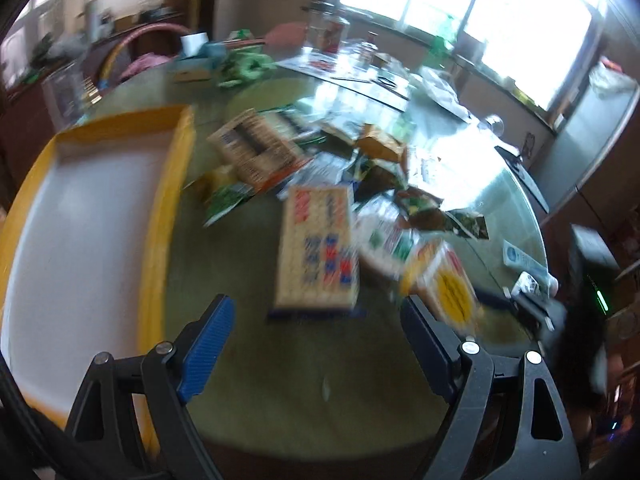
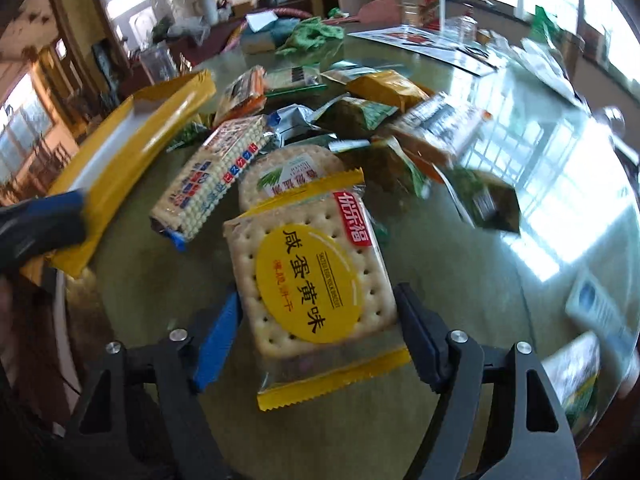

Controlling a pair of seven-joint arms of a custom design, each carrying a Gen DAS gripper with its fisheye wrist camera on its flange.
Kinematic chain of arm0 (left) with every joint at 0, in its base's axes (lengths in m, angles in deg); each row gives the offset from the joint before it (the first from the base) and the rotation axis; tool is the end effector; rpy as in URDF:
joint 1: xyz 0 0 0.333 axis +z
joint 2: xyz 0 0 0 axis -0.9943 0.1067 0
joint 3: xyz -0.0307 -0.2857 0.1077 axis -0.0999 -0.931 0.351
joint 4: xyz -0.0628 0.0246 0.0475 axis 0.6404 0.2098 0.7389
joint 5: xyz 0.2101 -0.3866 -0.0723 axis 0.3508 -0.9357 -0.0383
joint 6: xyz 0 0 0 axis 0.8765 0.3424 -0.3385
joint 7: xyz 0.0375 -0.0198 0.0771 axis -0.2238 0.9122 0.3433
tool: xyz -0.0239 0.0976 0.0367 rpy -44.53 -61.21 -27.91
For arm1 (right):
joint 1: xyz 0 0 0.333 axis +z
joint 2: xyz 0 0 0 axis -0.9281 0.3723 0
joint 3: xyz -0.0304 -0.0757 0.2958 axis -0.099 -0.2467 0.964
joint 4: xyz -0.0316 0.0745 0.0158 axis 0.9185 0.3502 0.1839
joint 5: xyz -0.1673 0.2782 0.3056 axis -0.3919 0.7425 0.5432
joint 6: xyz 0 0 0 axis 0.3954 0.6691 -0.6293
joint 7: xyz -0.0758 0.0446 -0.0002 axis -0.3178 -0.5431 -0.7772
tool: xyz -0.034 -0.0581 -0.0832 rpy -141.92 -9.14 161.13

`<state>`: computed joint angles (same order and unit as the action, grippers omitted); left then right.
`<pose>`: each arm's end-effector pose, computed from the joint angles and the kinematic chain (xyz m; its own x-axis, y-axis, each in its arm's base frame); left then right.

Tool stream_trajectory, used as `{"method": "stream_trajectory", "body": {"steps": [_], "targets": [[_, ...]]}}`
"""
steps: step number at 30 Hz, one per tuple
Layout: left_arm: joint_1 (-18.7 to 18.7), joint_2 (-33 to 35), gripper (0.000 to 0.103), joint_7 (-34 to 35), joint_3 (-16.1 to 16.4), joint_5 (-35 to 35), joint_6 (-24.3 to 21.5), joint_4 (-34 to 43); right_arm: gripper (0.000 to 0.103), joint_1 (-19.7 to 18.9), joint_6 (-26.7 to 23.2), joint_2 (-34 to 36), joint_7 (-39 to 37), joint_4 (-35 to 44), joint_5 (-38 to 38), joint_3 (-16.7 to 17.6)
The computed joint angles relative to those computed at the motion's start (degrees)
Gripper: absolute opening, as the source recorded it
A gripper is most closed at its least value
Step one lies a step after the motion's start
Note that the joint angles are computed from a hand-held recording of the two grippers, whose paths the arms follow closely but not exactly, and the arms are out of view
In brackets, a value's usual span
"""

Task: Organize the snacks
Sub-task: 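Grasp the blue-printed cracker pack with the left tool while the right grasps the yellow-label cracker pack, then carry both cracker packs to the yellow tray and release them inside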

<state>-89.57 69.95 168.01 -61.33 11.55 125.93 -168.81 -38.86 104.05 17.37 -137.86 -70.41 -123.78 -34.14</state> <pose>0.5407 -0.1350 0.2971 -0.7740 -0.6010 0.1991 -0.5929 0.5778 -0.5609 0.4022 0.3500 0.2556 -0.3846 -0.9115 -0.1457 -0.7251 0.3960 -0.5634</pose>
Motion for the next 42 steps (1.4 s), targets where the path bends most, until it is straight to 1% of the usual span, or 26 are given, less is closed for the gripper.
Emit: {"method": "stream_trajectory", "body": {"steps": [2, 4, 5, 6, 7, 8, 10, 13, 14, 15, 18, 20, 21, 23, 24, 26, 28, 29, 30, 32, 35, 36, 38, 40, 41, 42], "targets": [[-1.4, 2.8, 0.085, -2.2, -1.3, 3.4, 2.6, 2.1, 0.074, 0.9, -1.3, -0.5, 3.8, -0.5, -1.1, 0.7], [-2.1, 5.5, 0.083, -5.0, -2.1, 6.8, 3.5, 4.3, 0.073, 1.3, -1.3, -1.3, 8.1, -1.5, -2.8, 1.1], [-2.4, 7.0, 0.080, -8.0, -2.2, 9.7, 4.0, 5.4, 0.072, 1.4, -0.7, -1.7, 10.7, -2.1, -4.4, 1.1], [-2.1, 8.1, 0.075, -9.8, -2.2, 10.6, 3.3, 6.5, 0.072, 1.3, -0.6, -1.8, 12.2, -2.3, -5.0, 1.2], [-1.5, 8.7, 0.074, -10.4, -2.4, 10.6, 2.2, 7.3, 0.072, 1.4, -1.4, -2.2, 12.3, -2.7, -4.1, 1.4], [-1.1, 9.4, 0.074, -10.7, -2.6, 10.7, 2.1, 7.9, 0.071, 1.3, -1.9, -1.8, 11.7, -2.3, -3.5, 1.4], [-0.6, 10.7, 0.074, -12.9, -2.8, 11.6, 3.6, 8.7, 0.071, 1.1, -1.3, -2.1, 12.4, -2.6, -4.0, 1.3], [0.1, 13.1, 0.073, -15.8, -3.1, 13.8, 2.1, 11.0, 0.070, 0.6, -0.5, -2.1, 12.7, -2.6, -4.9, 1.2], [1.1, 13.0, 0.066, -14.2, -3.9, 11.6, 2.2, 10.7, 0.070, 0.6, -0.5, -1.9, 12.6, -2.4, -4.9, 1.3], [1.6, 13.5, 0.056, -14.1, -4.1, 11.3, 0.8, 11.4, 0.070, 0.5, -0.6, -1.7, 12.2, -2.2, -4.8, 1.2], [3.3, 12.7, 0.055, -11.4, -4.6, 7.3, -1.1, 10.7, 0.069, 1.1, -2.2, -1.2, 11.7, -1.5, -4.1, 1.6], [4.1, 11.0, 0.054, -10.1, -4.2, 5.4, -1.1, 8.9, 0.068, 1.3, -1.4, -2.1, 17.8, -2.5, -8.4, 1.6], [4.6, 9.5, 0.054, -8.6, -4.0, 3.9, -1.9, 7.6, 0.068, 1.2, -0.7, -2.5, 20.9, -3.0, -10.3, 1.5], [5.7, 6.9, 0.054, -5.5, -2.9, 1.1, -5.2, 5.9, 0.068, 1.4, -1.3, -4.3, 26.9, -4.4, -13.2, 2.1], [6.3, 5.5, 0.054, -4.3, -2.1, -0.1, -7.2, 5.1, 0.068, 1.5, -2.1, -4.9, 27.2, -4.4, -13.0, 2.5], [7.6, 2.7, 0.054, -2.3, 0.2, -2.9, -11.9, 4.0, 0.068, 2.1, -5.2, -6.2, 26.5, -3.8, -11.8, 3.6], [8.9, 1.0, 0.054, -1.0, 2.5, -5.1, -16.3, 4.1, 0.068, 2.2, -6.1, -6.9, 27.2, -2.6, -13.7, 4.2], [9.9, -0.3, 0.054, 0.3, 3.9, -6.6, -17.3, 3.8, 0.068, 2.2, -6.5, -6.9, 26.6, -1.0, -15.0, 4.5], [10.2, -0.6, 0.054, 0.2, 4.6, -7.3, -16.7, 4.1, 0.068, 2.4, -7.1, -6.6, 25.3, 0.2, -15.1, 4.8], [11.1, -0.4, 0.054, -1.2, 5.9, -7.4, -15.3, 5.8, 0.068, 2.6, -7.6, -4.3, 20.8, 5.2, -16.6, 4.9], [12.5, 2.1, 0.054, -2.9, 6.7, -7.8, -13.2, 9.2, 0.068, 2.7, -4.4, 1.1, 16.7, 12.4, -19.2, 3.5], [12.9, 3.1, 0.054, -2.7, 6.7, -8.6, -11.4, 10.2, 0.068, 3.1, -3.9, 2.7, 15.2, 14.3, -19.0, 3.0], [13.5, 6.5, 0.054, -3.7, 6.4, -8.4, -7.2, 13.1, 0.068, 3.4, -1.1, 7.9, 10.7, 20.5, -18.4, 1.4], [14.3, 9.9, 0.054, -6.0, 5.8, -6.4, -5.7, 16.5, 0.068, 3.9, 0.9, 13.1, 5.8, 26.4, -16.4, -0.2], [14.8, 12.3, 0.055, -8.4, 5.7, -4.6, -5.7, 18.9, 0.068, 4.8, 2.4, 16.7, 1.7, 30.5, -13.3, -1.6], [15.2, 13.4, 0.055, -9.5, 5.3, -3.0, -5.5, 20.0, 0.068, 4.2, 2.6, 18.6, -0.1, 32.6, -12.2, -1.1]]}}
